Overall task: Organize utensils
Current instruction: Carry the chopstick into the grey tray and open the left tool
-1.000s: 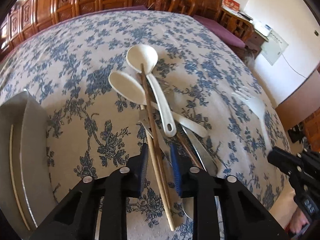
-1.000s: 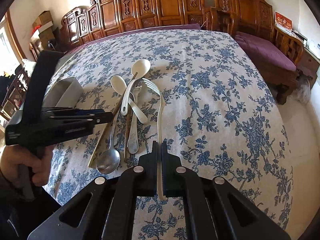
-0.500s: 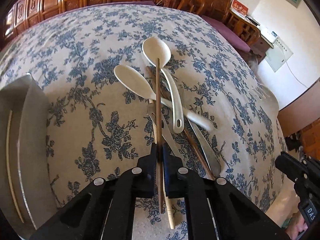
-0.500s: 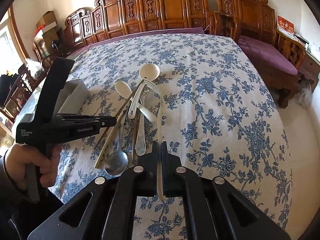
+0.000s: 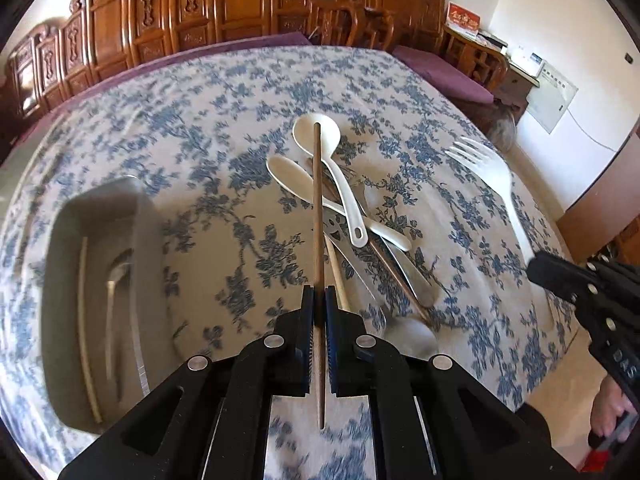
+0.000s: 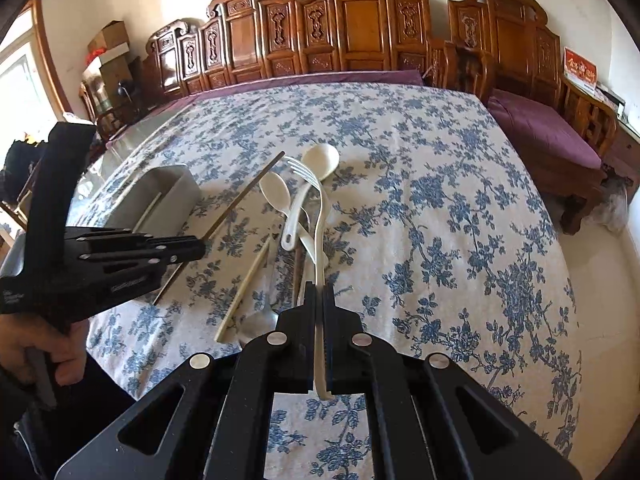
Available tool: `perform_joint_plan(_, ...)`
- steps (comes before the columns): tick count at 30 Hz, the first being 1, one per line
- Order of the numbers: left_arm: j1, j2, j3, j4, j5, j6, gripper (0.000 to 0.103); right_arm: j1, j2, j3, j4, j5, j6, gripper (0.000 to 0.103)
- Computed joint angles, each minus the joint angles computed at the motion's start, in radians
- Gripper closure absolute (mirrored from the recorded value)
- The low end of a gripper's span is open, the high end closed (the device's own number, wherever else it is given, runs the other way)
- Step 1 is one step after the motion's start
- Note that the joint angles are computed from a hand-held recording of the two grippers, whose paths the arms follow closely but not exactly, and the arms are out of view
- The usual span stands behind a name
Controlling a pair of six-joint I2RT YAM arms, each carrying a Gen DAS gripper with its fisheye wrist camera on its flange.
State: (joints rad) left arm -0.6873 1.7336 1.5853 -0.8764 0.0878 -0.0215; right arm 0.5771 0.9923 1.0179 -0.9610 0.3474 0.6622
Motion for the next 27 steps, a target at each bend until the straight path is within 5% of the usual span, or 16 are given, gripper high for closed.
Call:
perform_joint_plan(16,0.124,-0.209,-0.037,-0.073,0.037,0.111,0.099,0.176,0.111,0.09,-0.015,0.086,0.05,0.099)
perform_joint_plan(27,0.33,-0.17,-0.004,-0.09,0.096,0.233,0.099,0.251,0.151,0.172,-0.043,0.159,0.071,0.099)
